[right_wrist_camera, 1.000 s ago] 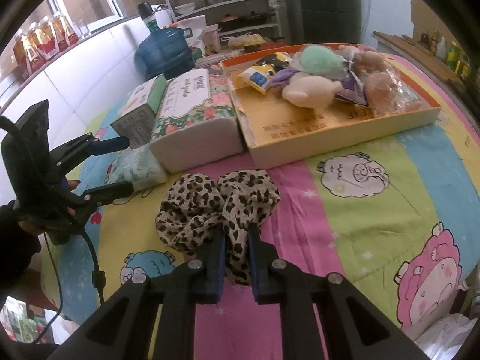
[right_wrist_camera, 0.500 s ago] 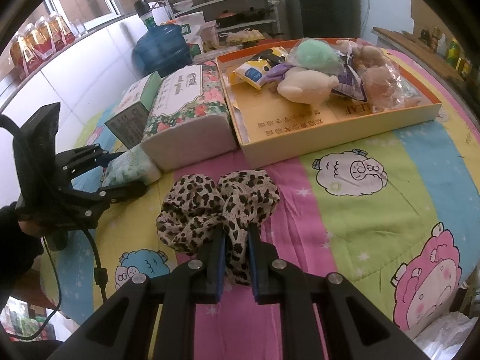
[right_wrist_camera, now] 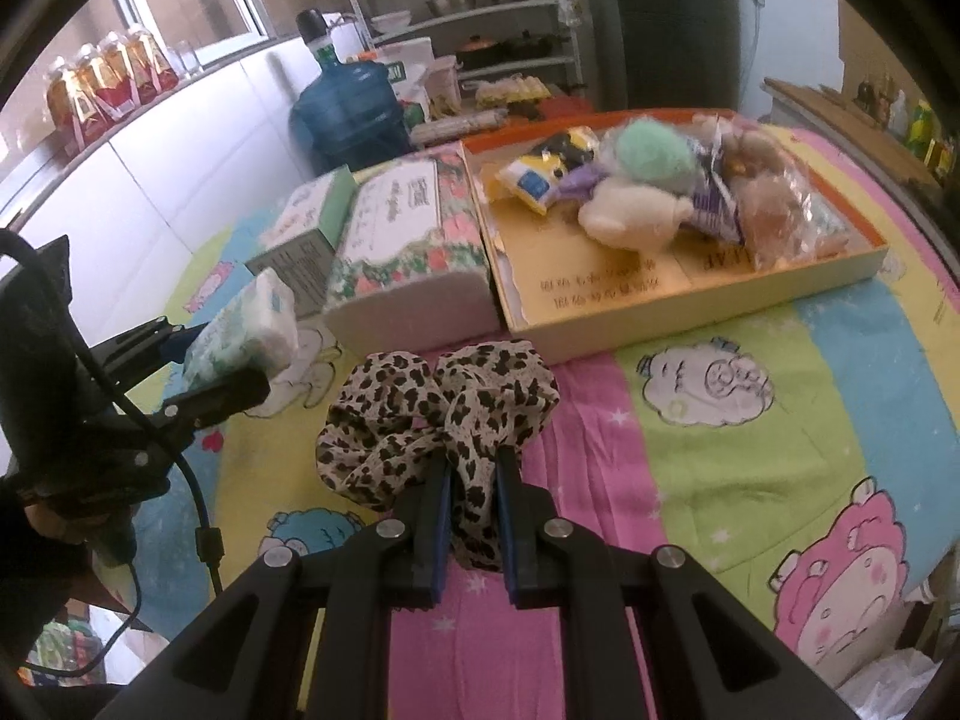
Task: Organize soft objects
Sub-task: 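Carry the tissue pack and scrunchie over the orange box with both tools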
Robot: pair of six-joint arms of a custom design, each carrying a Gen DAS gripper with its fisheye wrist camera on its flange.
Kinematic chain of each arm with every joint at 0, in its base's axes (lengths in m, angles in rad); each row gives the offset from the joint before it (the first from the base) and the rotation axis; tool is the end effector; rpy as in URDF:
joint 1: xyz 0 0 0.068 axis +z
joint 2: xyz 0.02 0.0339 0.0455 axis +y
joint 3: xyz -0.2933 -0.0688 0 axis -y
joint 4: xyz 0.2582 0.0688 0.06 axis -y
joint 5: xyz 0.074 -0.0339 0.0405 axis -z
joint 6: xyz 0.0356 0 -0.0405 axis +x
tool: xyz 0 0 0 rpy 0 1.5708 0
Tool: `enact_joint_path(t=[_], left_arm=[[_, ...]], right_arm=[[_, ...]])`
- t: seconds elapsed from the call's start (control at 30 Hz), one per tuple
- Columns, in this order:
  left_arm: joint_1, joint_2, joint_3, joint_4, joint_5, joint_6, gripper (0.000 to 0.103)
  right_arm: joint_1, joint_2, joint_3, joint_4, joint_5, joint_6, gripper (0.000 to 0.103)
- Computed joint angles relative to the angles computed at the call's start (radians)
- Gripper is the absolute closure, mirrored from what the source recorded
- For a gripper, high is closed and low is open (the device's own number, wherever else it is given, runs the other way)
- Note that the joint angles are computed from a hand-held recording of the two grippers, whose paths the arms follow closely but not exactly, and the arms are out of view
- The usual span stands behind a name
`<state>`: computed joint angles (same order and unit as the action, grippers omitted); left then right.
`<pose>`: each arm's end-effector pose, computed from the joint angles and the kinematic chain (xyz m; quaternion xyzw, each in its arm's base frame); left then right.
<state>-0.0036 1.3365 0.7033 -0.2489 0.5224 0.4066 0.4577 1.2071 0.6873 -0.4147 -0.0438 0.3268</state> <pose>0.2621 -0.0187 0.2134 0.2706 0.8726 -0.1729 0.3682 0.2098 0.1051 0.2233 -0.0689 0.9471 0.1388 0.2810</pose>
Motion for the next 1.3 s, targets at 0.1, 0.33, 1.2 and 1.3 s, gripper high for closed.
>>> enact_joint_path(t=[0.1, 0.33, 1.2, 1.3], left_arm=[[-0.012, -0.048, 0.002, -0.012, -0.010, -0.048, 0.048], [-0.128, -0.112, 0.020, -0.029, -0.069, -0.144, 0.048], [-0.549, 0.107, 0.306, 0.006, -0.432, -0.487, 0.048], [-0.552, 0.153, 0.351, 0.008, -0.446, -0.515, 0.048]], right_arm=[[-0.008, -0.036, 0.011, -0.024, 0.005, -0.009, 0.089], [-0.074, -0.137, 0.024, -0.088, 0.015, -0.037, 0.089], [-0.572, -0.104, 0.134, -0.092, -0.213, -0.271, 0.089], [-0.603, -0.048, 0.166, -0.075, -0.241, -0.300, 0.089]])
